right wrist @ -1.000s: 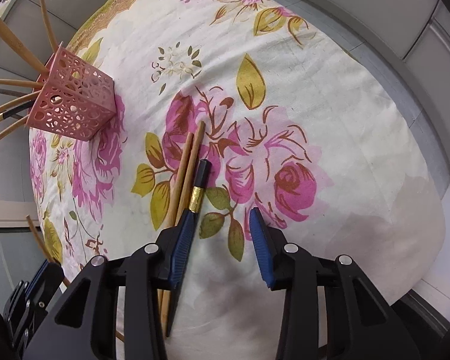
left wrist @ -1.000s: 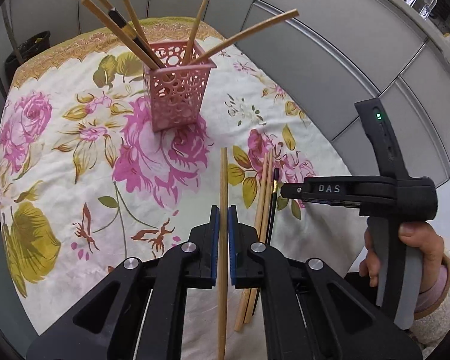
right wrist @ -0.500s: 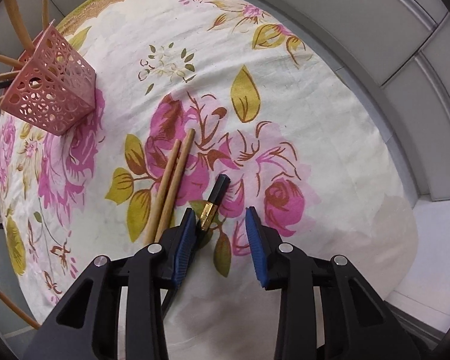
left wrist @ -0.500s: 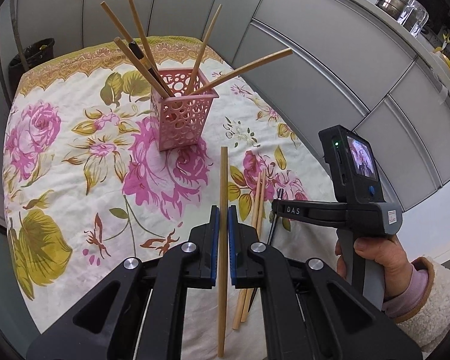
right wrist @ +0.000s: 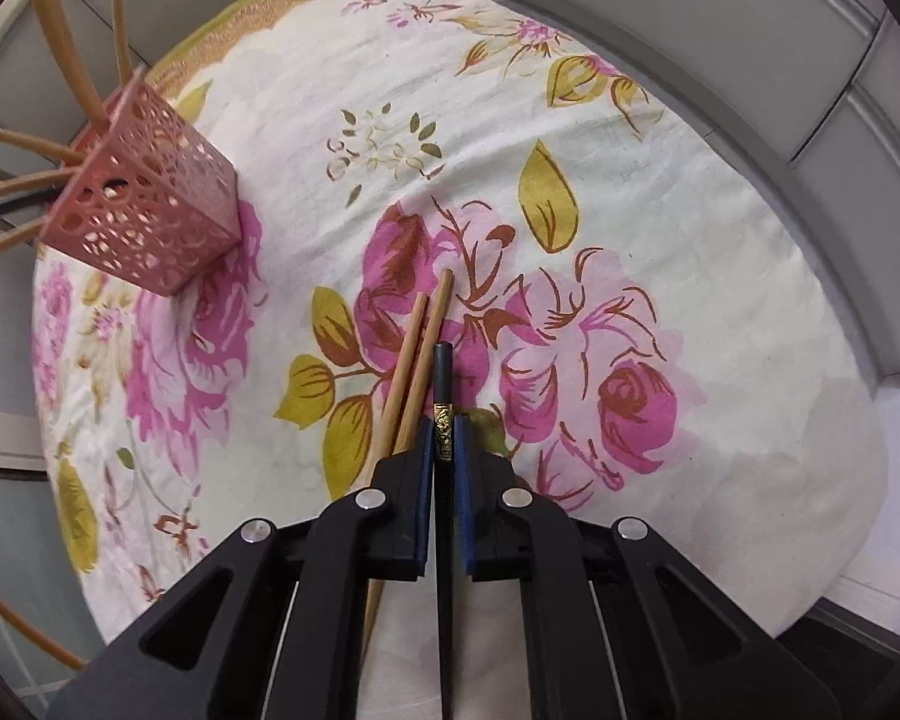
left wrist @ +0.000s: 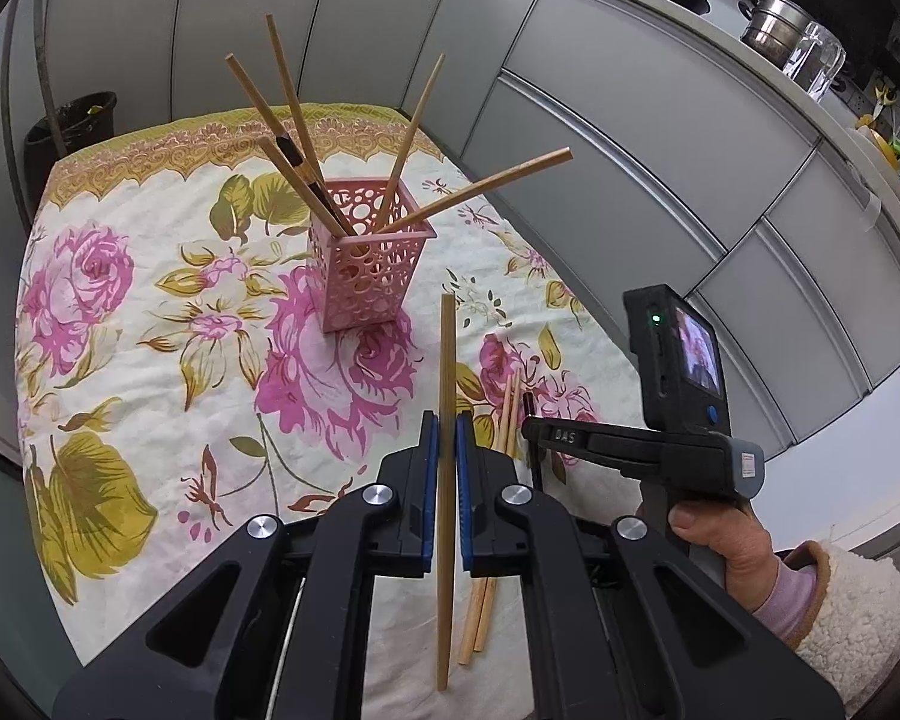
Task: Organize utensils
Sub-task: 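Lift both held chopsticks upright and carry them over the pink holder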
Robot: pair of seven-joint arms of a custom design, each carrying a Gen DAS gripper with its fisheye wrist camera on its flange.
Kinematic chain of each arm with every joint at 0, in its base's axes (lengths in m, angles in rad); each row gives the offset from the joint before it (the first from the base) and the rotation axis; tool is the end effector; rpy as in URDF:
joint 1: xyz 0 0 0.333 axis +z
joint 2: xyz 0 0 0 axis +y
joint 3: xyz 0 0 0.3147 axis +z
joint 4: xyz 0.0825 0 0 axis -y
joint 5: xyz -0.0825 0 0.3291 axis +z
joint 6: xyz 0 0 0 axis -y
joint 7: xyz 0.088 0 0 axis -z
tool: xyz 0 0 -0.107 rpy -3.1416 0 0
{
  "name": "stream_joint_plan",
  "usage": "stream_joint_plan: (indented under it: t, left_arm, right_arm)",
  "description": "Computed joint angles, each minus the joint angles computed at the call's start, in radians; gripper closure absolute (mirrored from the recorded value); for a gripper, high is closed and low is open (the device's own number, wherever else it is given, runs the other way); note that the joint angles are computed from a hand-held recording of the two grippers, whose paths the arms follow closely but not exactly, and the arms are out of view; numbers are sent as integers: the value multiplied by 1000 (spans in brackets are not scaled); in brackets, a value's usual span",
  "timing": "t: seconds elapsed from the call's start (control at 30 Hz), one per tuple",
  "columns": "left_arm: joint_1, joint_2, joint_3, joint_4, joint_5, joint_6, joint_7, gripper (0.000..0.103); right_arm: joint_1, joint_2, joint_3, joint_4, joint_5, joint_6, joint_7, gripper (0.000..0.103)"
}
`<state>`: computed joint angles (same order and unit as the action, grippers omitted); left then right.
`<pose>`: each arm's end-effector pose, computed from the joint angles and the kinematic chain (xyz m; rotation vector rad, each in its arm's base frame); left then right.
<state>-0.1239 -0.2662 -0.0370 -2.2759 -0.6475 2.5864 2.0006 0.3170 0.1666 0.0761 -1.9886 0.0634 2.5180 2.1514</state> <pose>0.4559 -0.0643 0.5481 -1.8437 2.1119 -1.0487 0.5310 0.2173 0.4483 -1.7191 2.1806 -0.0717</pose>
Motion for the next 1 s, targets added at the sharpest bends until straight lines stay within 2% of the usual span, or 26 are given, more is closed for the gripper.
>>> stream_joint_plan:
  t: [0.07, 0.23, 0.33, 0.5, 0.63, 0.73, 0.83, 1.0]
  left_arm:
    - [-6, -11, 1, -7, -15, 20, 13, 98]
    - [-29, -36, -5, -19, -22, 65, 21, 98]
    - [-49, -54, -5, -29, -35, 113, 21, 98]
    - [-75, -84, -14, -34, -11, 202, -20, 98]
    - [-81, -85, -28, -20, 53, 287, -94, 98]
    - [-80, -69, -32, 12, 114, 322, -149, 98]
    - [-54, -43, -52, 62, 201, 347, -223, 98]
    - [39, 23, -116, 168, 414, 392, -398, 98]
  right_arm:
    - [-5, -60, 2, -80, 1, 110, -41, 96]
    - [-2, -197, 8, -220, -44, 280, -62, 96]
    - [-1, -258, 11, -272, -22, 361, -106, 96]
    - [34, -341, -18, -317, 107, 423, -247, 96]
    - [54, -374, -36, -312, 165, 455, -318, 96]
    - [75, -386, -54, -294, 212, 466, -373, 96]
    - [99, -392, -75, -274, 269, 472, -428, 96]
    - [146, -391, -113, -254, 383, 492, -536, 96]
